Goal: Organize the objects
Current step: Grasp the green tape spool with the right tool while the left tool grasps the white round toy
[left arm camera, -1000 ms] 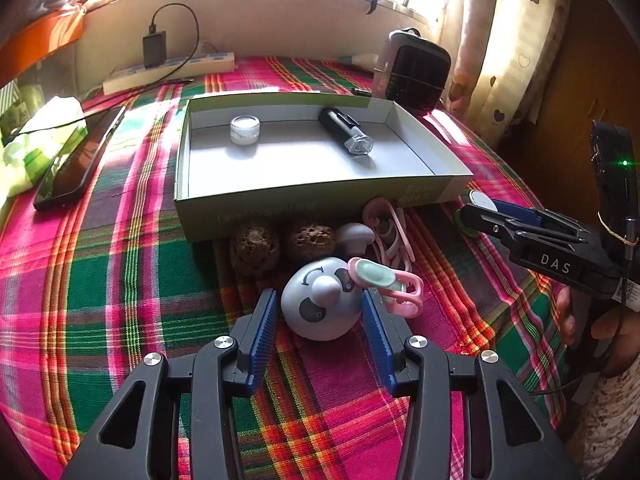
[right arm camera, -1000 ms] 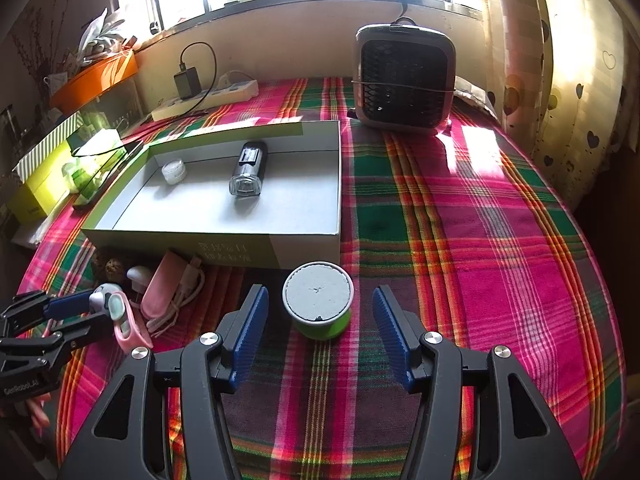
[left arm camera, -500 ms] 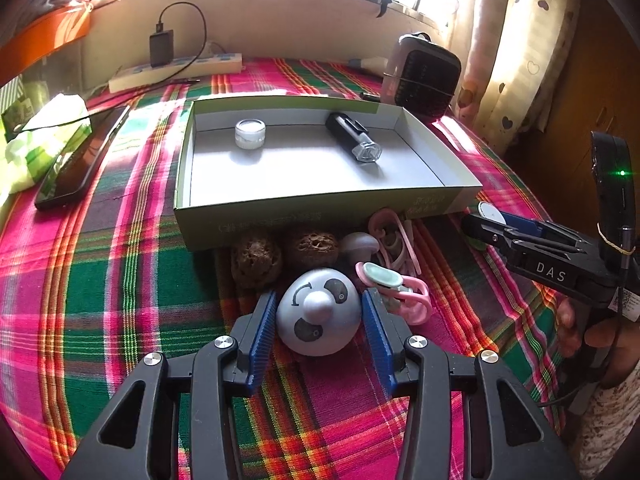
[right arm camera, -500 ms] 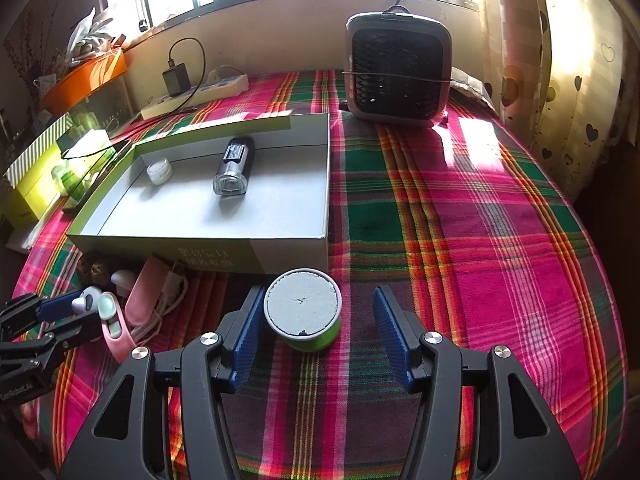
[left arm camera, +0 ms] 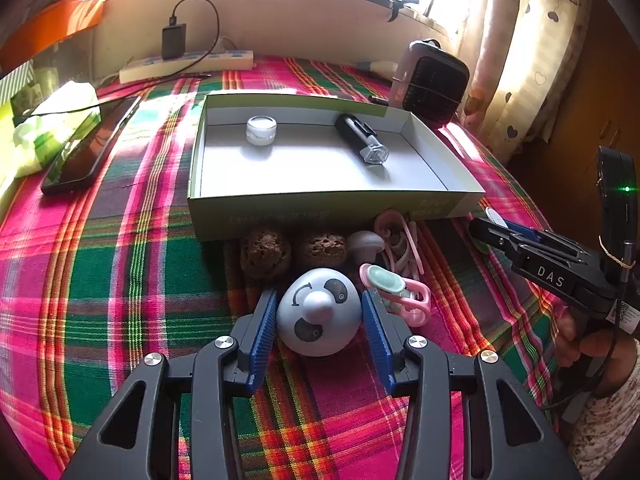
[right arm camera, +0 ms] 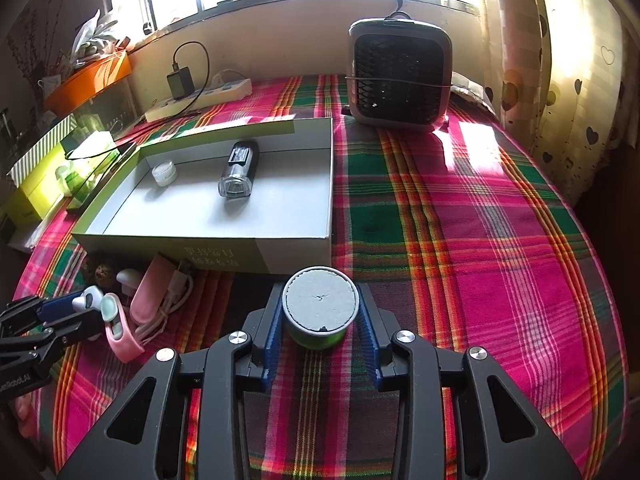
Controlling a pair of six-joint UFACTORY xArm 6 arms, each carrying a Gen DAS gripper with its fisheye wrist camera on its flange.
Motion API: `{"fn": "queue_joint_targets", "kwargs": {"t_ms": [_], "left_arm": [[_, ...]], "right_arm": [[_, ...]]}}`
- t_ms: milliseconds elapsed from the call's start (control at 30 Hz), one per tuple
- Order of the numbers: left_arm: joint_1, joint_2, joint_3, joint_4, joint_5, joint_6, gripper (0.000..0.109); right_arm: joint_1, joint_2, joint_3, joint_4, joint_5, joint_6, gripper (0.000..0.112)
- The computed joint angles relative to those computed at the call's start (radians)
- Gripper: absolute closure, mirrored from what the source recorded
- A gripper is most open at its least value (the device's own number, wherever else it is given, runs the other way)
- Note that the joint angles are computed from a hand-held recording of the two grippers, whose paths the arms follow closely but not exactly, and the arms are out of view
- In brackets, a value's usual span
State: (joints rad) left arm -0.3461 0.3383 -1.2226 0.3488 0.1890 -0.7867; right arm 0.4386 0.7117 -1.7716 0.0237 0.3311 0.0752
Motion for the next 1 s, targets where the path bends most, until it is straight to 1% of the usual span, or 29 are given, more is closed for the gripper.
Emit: {"fn": "queue_joint_targets", "kwargs": {"t_ms": [267, 333, 433, 500, 633, 667, 700, 867, 1000], "left_arm": [[-0.002, -0.005, 0.014, -0.102, -0.018, 0.083, 0.067], [0.001, -0.012, 0.024, -0.107, -0.024, 0.075, 0.067], [0.003, -0.019, 0.047, -0.205, -0.056, 0.141, 0.067], [0.003, -0.020, 0.048, -0.202, -0.054, 0.141, 0.067], [0.005, -0.016, 0.041, -0.146, -0.047, 0.102, 0.071], [0.005, -0.016, 0.042, -0.147, -0.050, 0.103, 0.076], [0.004, -0.018, 0.044, -0.156, -0.049, 0.108, 0.078], [0.005, -0.023, 0.047, -0.138, -0.052, 0.090, 0.080], [0.008, -0.024, 0.040, -0.080, -0.047, 0.044, 0.082]], "right_arm": [[0.009, -0.014, 0.024, 0.041, -0.010, -0.034, 0.077], [0.009, -0.018, 0.030, 0.044, -0.013, -0.036, 0.077], [0.008, -0.020, 0.036, 0.058, -0.016, -0.042, 0.077], [0.008, -0.020, 0.035, 0.051, -0.015, -0.036, 0.077], [0.009, -0.020, 0.036, 0.051, -0.016, -0.034, 0.077], [0.009, -0.021, 0.037, 0.052, -0.016, -0.034, 0.077], [0.009, -0.021, 0.038, 0.052, -0.017, -0.033, 0.077], [0.009, -0.022, 0.040, 0.051, -0.018, -0.033, 0.077], [0.011, -0.025, 0.043, 0.053, -0.019, -0.036, 0.077]]}}
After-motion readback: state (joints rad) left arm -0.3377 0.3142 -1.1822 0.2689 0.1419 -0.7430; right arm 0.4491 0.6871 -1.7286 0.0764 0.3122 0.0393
